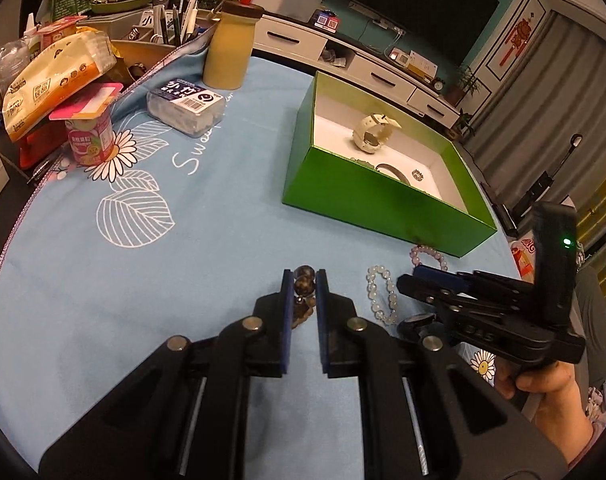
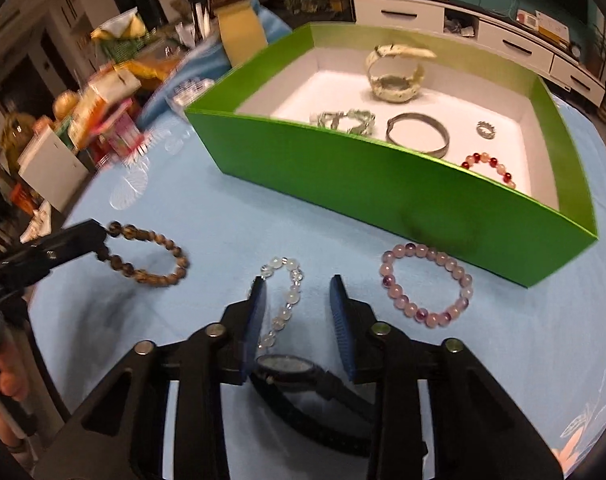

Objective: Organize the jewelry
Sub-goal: 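Grasp brown tiger-eye bracelet with left gripper while right grasps clear bead bracelet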

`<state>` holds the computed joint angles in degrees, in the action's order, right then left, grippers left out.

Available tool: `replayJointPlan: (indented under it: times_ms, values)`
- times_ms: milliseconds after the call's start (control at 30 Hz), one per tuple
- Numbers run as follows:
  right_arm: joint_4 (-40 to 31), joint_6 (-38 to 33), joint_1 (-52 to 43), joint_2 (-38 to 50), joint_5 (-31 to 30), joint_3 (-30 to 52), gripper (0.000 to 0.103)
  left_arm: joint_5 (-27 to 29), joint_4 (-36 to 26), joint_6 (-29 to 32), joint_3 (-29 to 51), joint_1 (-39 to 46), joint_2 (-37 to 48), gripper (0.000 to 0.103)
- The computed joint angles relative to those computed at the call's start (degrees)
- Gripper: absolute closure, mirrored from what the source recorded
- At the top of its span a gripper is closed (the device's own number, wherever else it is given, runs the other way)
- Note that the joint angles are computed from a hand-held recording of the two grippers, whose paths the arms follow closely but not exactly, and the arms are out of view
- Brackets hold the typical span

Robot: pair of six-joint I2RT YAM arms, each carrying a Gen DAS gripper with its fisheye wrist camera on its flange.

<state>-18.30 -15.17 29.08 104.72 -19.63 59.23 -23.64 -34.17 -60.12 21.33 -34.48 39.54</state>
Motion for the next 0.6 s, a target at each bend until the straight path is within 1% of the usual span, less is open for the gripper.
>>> replayJointPlan:
  times_ms: [67,133,233,300,400,500,600]
  values:
    - [-1.11,-0.37,0.87,1.63,1.19,1.49,0.074,0.69,0.89,-0.10,-0.59,0.36,0.30,0.093]
    - [-1.98,-0.97,2.20,3.16,3.67,2.78,0.077,1.45,1.65,0.01,-1.04,0.82,0.62,0.093]
    - [-0.93,-2.29,4.02,2.42,7.48,2.01,0.083,2.32,2.84,1.23,-1.28,2.02,1.35,0.093]
    - [0.92,-3.61,5.18,1.55,9.82,0.63,0.095,2.48,3.28,1.50,-1.27,2.25,1.60,0.093]
    - [4.99,-4.90,6.43,-0.53,12.51,-2.89,0.096,2.65,3.85,2.12,-0.98,2.75,2.14,0.093]
    - [6.73,-4.23,5.15,-2.12,9.47,-5.27,0.096,1.62,3.27,1.71,0.00,1.62,2.46,0.093]
    - [8.49,-3.48,3.53,-6.26,6.66,-8.37,0.096,0.30,2.24,1.82,1.39,0.30,2.37,0.093]
